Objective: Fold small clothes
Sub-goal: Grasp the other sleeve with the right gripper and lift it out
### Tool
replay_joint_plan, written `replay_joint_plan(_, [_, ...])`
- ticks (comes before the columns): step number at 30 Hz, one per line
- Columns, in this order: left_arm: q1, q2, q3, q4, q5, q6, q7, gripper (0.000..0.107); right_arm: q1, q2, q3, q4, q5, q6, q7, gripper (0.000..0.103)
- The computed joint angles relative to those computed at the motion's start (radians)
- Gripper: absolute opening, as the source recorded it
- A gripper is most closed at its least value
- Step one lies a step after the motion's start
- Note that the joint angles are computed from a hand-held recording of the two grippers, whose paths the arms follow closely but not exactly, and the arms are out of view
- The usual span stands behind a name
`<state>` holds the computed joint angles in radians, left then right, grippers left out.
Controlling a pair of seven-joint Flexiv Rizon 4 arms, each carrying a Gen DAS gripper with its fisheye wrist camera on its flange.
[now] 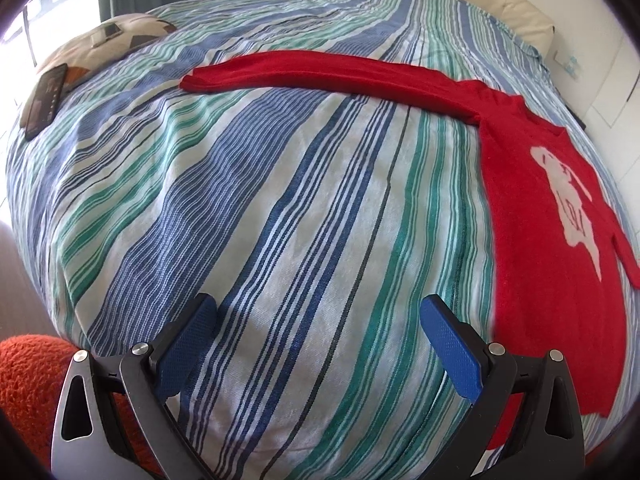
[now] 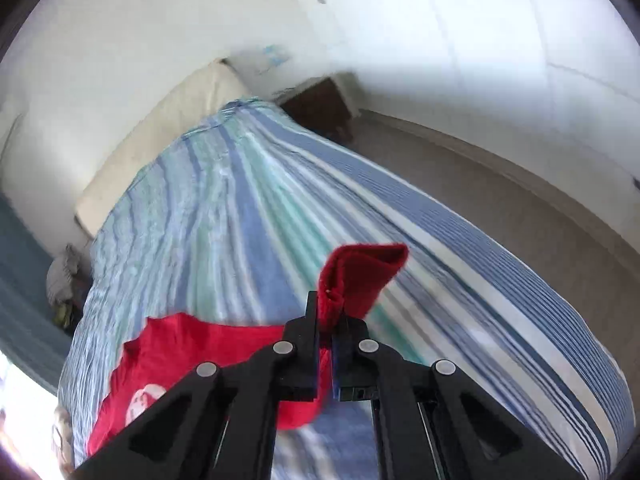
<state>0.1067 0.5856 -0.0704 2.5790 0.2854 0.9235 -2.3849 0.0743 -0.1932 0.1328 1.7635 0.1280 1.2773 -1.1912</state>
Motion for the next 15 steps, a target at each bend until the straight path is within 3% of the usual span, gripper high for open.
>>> replay_joint_plan(5, [-0.003, -0.015, 0.008, 0.001, -0.009, 0.038, 0.013, 0.102, 0.096, -0.069, 0.155, -0.249, 0.113, -0.116, -0.239, 0.004])
replay_joint_plan(11, [0.005, 0.027, 0.041, 0.030, -0.037, 0.053, 0.029, 0.102, 0.268, -0.238, 0.245, -0.469, 0.135, -0.262, -0.395, 0.007])
replay_joint_plan(12, [0.009, 0.036, 0.045, 0.035, -0.041, 0.053, 0.029, 0.102, 0.267, -0.276, 0.271, -0.519, 0.170, -0.344, -0.422, 0.021])
replay_joint_plan(13, [0.013, 0.041, 0.051, 0.041, -0.049, 0.057, 0.031, 0.102, 0.261, -0.287, 0.284, -0.537, 0.205, -0.419, -0.436, 0.051])
replay_joint_plan(14, [0.015, 0.046, 0.057, 0.047, -0.058, 0.062, 0.032, 0.102, 0.258, -0.311, 0.295, -0.569, 0.242, -0.485, -0.447, 0.062])
replay_joint_plan(15, [0.018, 0.049, 0.061, 0.053, -0.067, 0.069, 0.032, 0.102, 0.235, -0.319, 0.313, -0.573, 0.302, -0.508, -0.484, 0.064])
